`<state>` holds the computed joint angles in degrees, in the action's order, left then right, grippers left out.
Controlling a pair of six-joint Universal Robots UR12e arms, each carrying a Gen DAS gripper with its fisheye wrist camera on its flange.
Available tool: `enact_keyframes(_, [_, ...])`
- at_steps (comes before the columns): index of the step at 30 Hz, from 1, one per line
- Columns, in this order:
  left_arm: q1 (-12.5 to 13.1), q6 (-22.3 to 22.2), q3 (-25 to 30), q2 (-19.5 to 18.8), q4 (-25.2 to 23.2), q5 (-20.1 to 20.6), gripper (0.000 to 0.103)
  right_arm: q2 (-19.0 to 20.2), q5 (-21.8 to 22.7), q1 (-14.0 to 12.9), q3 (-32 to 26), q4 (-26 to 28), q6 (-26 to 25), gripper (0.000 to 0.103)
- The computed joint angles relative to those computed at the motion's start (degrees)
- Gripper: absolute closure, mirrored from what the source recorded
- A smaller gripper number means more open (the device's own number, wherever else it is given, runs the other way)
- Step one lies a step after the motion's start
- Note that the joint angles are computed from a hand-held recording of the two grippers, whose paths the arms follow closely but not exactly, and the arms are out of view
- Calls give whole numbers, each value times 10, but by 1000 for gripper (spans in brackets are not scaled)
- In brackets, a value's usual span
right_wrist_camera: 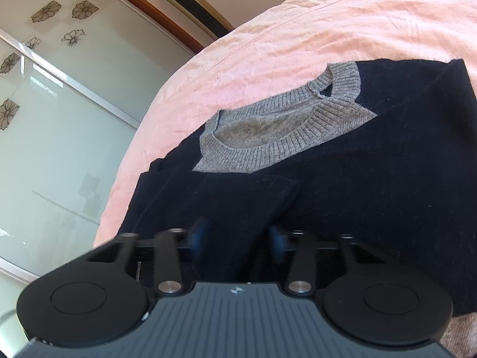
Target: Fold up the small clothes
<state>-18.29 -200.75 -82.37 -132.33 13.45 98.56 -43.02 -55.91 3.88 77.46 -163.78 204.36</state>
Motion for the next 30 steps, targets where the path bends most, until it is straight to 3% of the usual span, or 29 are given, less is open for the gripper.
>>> enact_keyframes(2, [-23, 101, 34, -37, -71, 93, 0, -1, -9, 4, 3, -13, -16, 89])
enact_keyframes(4, [-33, 160, 51, -64, -80, 127, 0, -7, -4, 2, 10, -37, -22, 90])
enact_keyframes(7, [-33, 183, 53, -76, -82, 116, 0, -23, -11, -10, 27, -71, -30, 90])
enact_keyframes(11, [-23, 135, 71, -79, -173, 75, 0, -39, -66, -29, 42, -56, -31, 90])
enact_keyframes(13, [-17, 104, 71, -76, -201, 55, 0, -34, -41, -41, 42, -33, -15, 90])
enact_keyframes(15, [-14, 87, 62, -70, -199, 45, 0, -32, -47, -42, 41, -10, -7, 82])
enact_keyframes(16, [-14, 86, 55, -66, -193, 48, 0, -31, -56, -41, 42, -12, -14, 79])
enact_keyframes(18, [-13, 93, 48, -60, -177, 46, 0, -28, -40, -42, 47, -35, -12, 63])
enact_keyframes(20, [-9, 85, 47, -57, -153, 36, 0, -25, -40, -43, 47, -50, -5, 59])
enact_keyframes(22, [-2, 57, 60, -58, -148, 30, 0, -26, -55, -38, 37, -22, -33, 88])
enact_keyframes(24, [6, 22, 81, -63, -161, 23, 0, -31, -76, -34, 38, -34, -68, 90])
enact_keyframes(26, [14, 4, 108, -73, -189, 12, 0, -35, -81, -37, 40, -41, -70, 90])
enact_keyframes(28, [23, -4, 151, -91, -255, -8, 0, -35, -126, -33, 33, -12, -91, 90])
enact_keyframes(30, [30, -11, 187, -106, -314, -34, 0, -31, -124, -34, 32, 2, -95, 87])
